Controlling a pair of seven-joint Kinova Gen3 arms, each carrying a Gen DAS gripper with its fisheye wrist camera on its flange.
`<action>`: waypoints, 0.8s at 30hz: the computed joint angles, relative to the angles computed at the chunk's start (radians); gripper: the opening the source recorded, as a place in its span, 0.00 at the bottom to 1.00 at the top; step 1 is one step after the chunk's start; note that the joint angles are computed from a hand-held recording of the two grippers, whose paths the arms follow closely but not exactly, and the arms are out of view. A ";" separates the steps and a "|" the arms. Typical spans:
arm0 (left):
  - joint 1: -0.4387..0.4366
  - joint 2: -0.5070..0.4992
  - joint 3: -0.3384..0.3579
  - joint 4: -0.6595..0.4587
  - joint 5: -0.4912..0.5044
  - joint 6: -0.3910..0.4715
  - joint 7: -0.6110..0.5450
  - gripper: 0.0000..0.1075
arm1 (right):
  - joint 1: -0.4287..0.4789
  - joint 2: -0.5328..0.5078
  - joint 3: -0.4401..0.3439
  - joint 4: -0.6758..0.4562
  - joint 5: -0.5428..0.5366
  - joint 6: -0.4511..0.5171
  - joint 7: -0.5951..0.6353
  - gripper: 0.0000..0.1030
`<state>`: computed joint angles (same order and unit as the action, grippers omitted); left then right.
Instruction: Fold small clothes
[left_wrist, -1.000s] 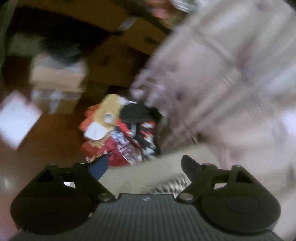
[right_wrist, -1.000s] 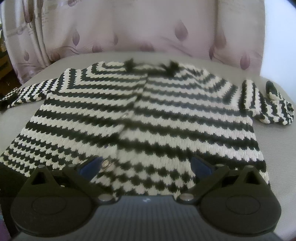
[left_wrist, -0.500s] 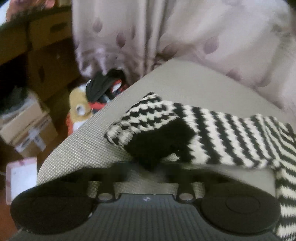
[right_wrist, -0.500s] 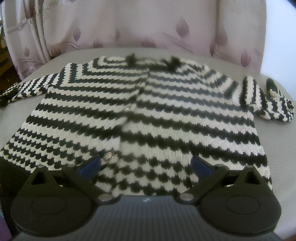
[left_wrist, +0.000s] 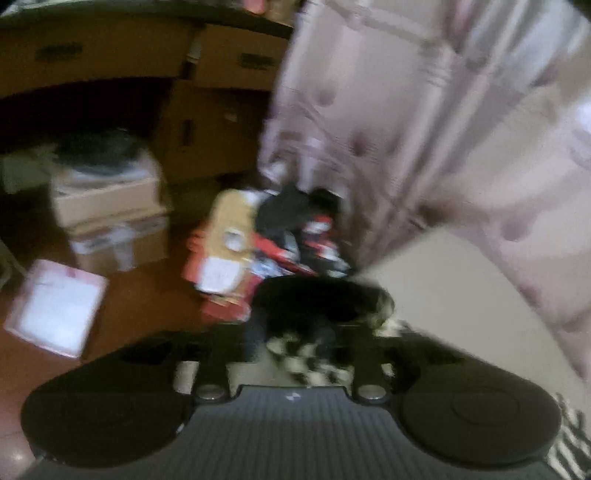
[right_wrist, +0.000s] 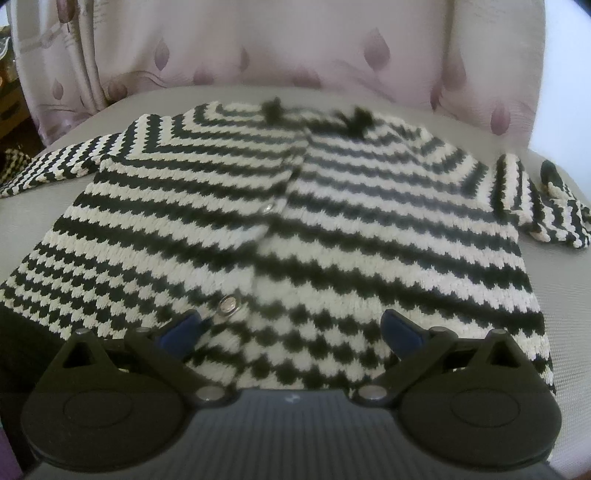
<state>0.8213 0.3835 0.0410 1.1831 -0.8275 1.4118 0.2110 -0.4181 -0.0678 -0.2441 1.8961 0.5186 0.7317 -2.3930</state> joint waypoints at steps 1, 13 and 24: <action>0.018 0.005 -0.011 0.006 -0.021 0.021 0.030 0.73 | 0.008 0.000 -0.005 -0.003 -0.006 0.002 0.005 1.00; 0.159 0.145 0.008 -0.228 -0.119 0.046 -0.154 0.82 | -0.177 -0.209 0.410 0.148 -0.075 -0.179 -0.008 1.00; 0.234 0.475 -0.038 -0.659 -0.033 0.011 -0.461 0.86 | 0.000 -0.119 0.916 0.055 -0.456 -0.286 0.403 0.82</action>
<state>1.0553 0.8589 0.0027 0.5238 -0.8602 1.4228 -0.2501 -0.4177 -0.1869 0.6723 1.9508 0.0627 0.4461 -1.9898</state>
